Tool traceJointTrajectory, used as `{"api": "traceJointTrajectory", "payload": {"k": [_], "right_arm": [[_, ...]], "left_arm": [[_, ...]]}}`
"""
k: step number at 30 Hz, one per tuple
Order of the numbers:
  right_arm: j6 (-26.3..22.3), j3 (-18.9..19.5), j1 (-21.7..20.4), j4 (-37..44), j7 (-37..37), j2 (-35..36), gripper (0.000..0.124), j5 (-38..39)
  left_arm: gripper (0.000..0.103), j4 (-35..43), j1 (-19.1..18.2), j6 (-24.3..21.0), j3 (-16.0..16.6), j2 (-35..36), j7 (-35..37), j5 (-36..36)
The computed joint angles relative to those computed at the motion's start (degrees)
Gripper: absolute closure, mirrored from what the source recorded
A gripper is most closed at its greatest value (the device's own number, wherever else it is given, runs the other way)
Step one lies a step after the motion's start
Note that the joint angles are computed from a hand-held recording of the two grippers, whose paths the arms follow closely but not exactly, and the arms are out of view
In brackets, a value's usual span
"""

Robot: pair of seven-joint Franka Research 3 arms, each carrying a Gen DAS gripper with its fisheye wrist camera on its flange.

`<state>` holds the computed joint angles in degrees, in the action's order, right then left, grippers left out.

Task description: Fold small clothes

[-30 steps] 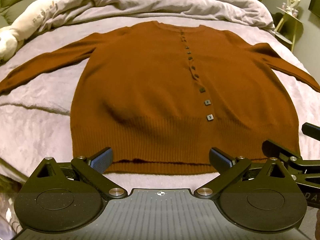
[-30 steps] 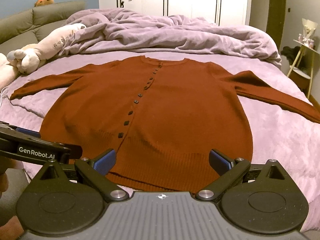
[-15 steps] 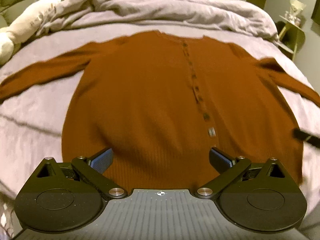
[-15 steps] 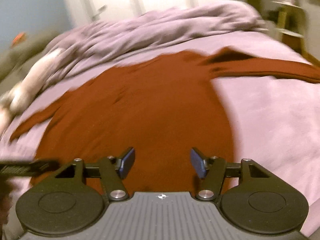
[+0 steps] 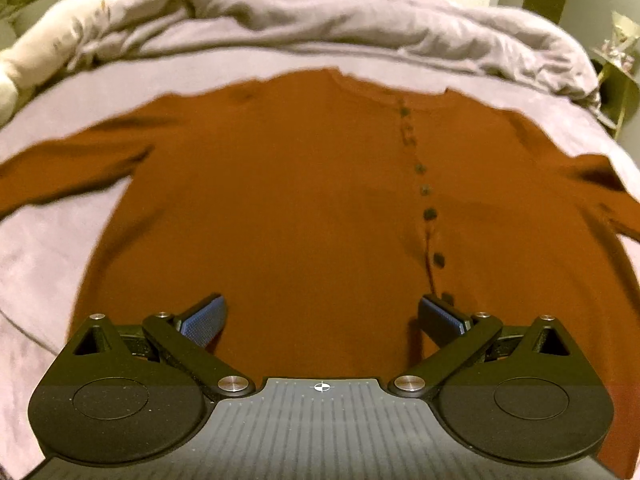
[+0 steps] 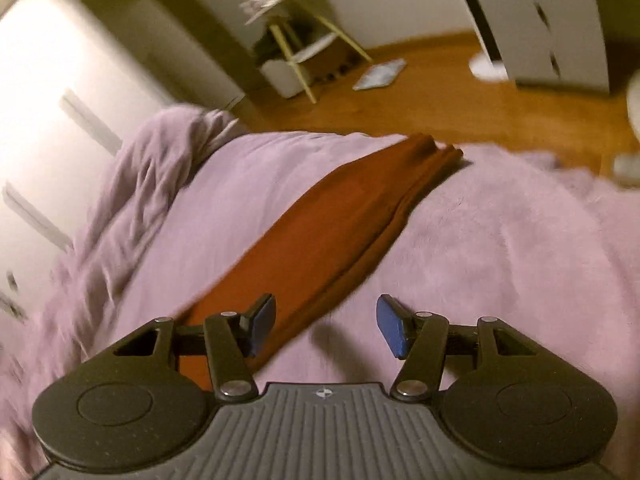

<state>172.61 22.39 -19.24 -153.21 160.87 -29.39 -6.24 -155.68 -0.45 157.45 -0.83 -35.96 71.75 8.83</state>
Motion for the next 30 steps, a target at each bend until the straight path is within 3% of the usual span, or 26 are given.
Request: {"api": "traceJointTrajectory", "payload": {"k": [2, 4, 6, 7, 10, 13, 15, 17, 19, 21, 25, 27, 30], "right_arm": [[3.95, -0.39, -1.02, 0.07, 1.35, 2.69, 0.069, 1.34], [6.78, 1.91, -4.12, 0.17, 2.84, 4.07, 0.075, 2.07], [6.33, 5.0, -7.42, 1.74, 2.86, 5.35, 0.095, 1.68], [5.68, 6.29, -9.0, 2.06, 2.49, 5.3, 0.113, 0.7], [0.13, 8.21, -11.07, 5.35, 1.2, 5.6, 0.116, -4.07], [-3.77, 15.95, -17.26, 9.81, 2.71, 2.57, 0.116, -15.12], [-2.88, 18.74, -17.78, 13.17, 0.18, 1.95, 0.116, -21.81], [-0.28, 20.69, -16.43, 16.56, -3.29, 2.49, 0.117, -27.63], [4.51, 22.91, -14.78, 19.33, -7.54, 4.07, 0.116, -31.81], [6.98, 24.08, -10.48, 22.14, -15.49, 8.53, 0.116, -33.64], [3.15, 21.97, 1.14, 25.4, -28.75, 17.13, 0.111, -35.55], [-0.64, 22.31, 3.07, 25.3, -28.15, 17.81, 0.105, -37.62], [-6.3, 22.59, 3.66, 24.5, -23.04, 16.59, 0.103, -40.35]], "left_arm": [[0.0, -0.62, 1.81, 0.06, -1.78, -0.09, -1.05, 2.09], [0.0, -1.46, 1.32, 0.54, -0.98, -0.57, -0.11, 2.43], [0.0, -2.12, 0.76, 0.68, 0.04, -1.16, 0.18, 1.66], [0.0, -2.43, 0.2, 0.56, 0.95, -1.56, 0.5, 0.77], [0.0, -2.53, -1.67, 0.09, 3.79, -1.9, 3.04, -1.9], [0.0, -1.38, -2.59, -1.51, 5.11, -1.43, 6.04, -4.0], [0.0, -0.33, -2.09, -3.05, 4.51, -1.33, 6.03, -5.08], [0.0, 0.28, -2.51, -3.16, 5.19, -1.68, 5.88, -7.32], [0.0, 0.68, -5.26, -1.53, 8.28, -1.93, 7.95, -11.4], [0.0, 1.69, -7.61, -0.39, 10.55, -1.42, 10.24, -15.04], [0.0, 4.68, -11.79, 1.65, 13.16, 0.9, 15.9, -20.46], [0.0, 6.33, -15.73, 2.57, 15.6, 2.09, 20.64, -24.43], [0.0, 10.74, -25.24, 3.4, 22.26, 6.42, 30.41, -33.53]]}}
